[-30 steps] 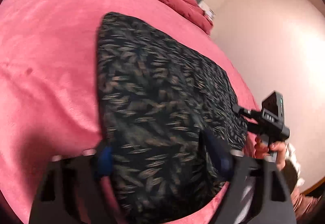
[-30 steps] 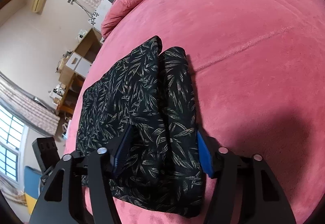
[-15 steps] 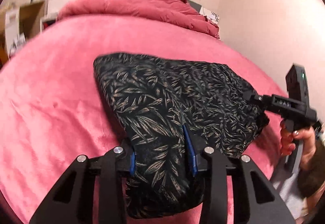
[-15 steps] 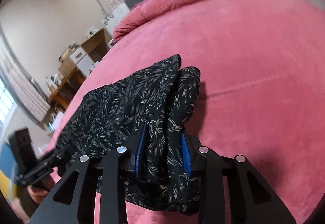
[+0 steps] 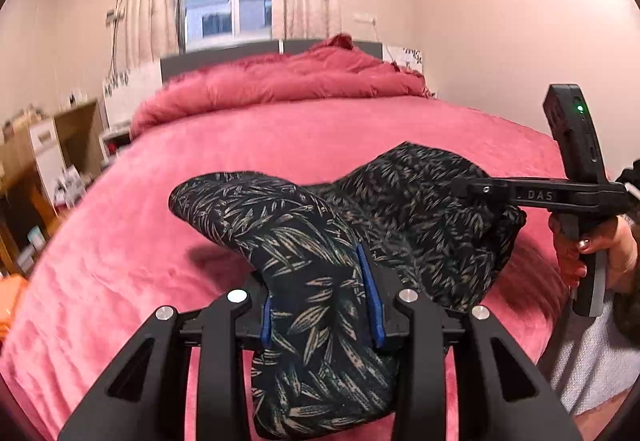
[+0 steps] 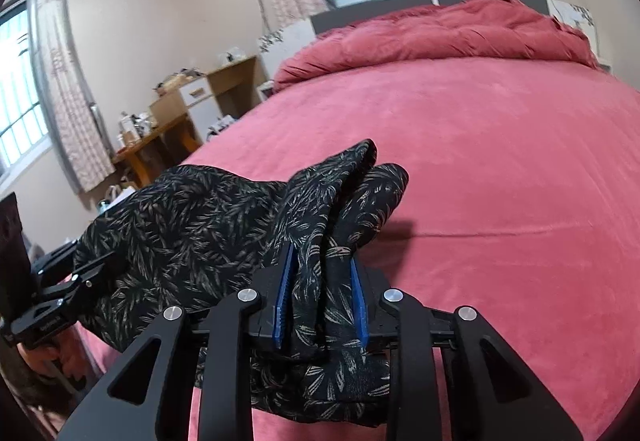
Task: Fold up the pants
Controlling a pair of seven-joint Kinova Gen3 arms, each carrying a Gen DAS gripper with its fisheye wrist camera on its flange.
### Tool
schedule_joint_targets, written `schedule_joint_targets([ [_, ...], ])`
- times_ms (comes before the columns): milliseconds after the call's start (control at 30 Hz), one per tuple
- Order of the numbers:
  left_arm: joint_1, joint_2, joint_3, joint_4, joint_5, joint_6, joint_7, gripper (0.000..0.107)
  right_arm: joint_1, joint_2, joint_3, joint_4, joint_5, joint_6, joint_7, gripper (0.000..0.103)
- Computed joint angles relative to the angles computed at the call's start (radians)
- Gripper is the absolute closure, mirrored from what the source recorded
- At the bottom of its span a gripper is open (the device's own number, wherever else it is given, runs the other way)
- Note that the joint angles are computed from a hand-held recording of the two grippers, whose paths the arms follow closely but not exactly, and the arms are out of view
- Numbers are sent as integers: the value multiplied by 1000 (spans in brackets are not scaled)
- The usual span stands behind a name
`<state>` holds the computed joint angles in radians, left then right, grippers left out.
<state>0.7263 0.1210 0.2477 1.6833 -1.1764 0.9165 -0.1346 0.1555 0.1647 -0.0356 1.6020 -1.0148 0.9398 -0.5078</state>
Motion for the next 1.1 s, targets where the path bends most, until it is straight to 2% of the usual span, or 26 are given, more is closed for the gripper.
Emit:
schedule_joint_targets([
  [100, 32, 11, 10, -18, -40, 57, 5, 73, 11, -6, -2, 15, -45, -1, 55, 78],
  [233, 44, 22, 6, -31, -85, 70, -12, 73, 28, -17, 8, 42, -133, -23, 111, 79],
  [367, 33, 45, -14, -69, -133, 39, -64, 73, 29, -26, 19, 57, -197, -62, 142, 79],
  [500, 20, 79, -45, -113, -159, -3, -96, 73, 30, 4, 21, 19, -232, -97, 125, 79],
  [633, 6, 127, -88, -167, -176, -54, -95, 73, 23, 26, 1, -9, -250, -175, 145, 79],
  [767, 6, 181, -135, -229, -161, -86, -111, 73, 2, 75, -28, -83, -218, -249, 129, 79],
  [933, -8, 253, -197, -309, -97, -136, -133, 73, -17, 174, -56, -223, -107, -304, -9, 81],
  [1000, -4, 281, -225, -337, -79, -148, -135, 73, -34, 212, -60, -279, -46, -313, -63, 84],
  [1067, -9, 326, -249, -387, -49, -143, -171, 73, -54, 247, -57, -327, 19, -322, -117, 95],
  [1100, -4, 350, -265, -407, -44, -130, -183, 72, -52, 272, -67, -356, 40, -313, -134, 95],
])
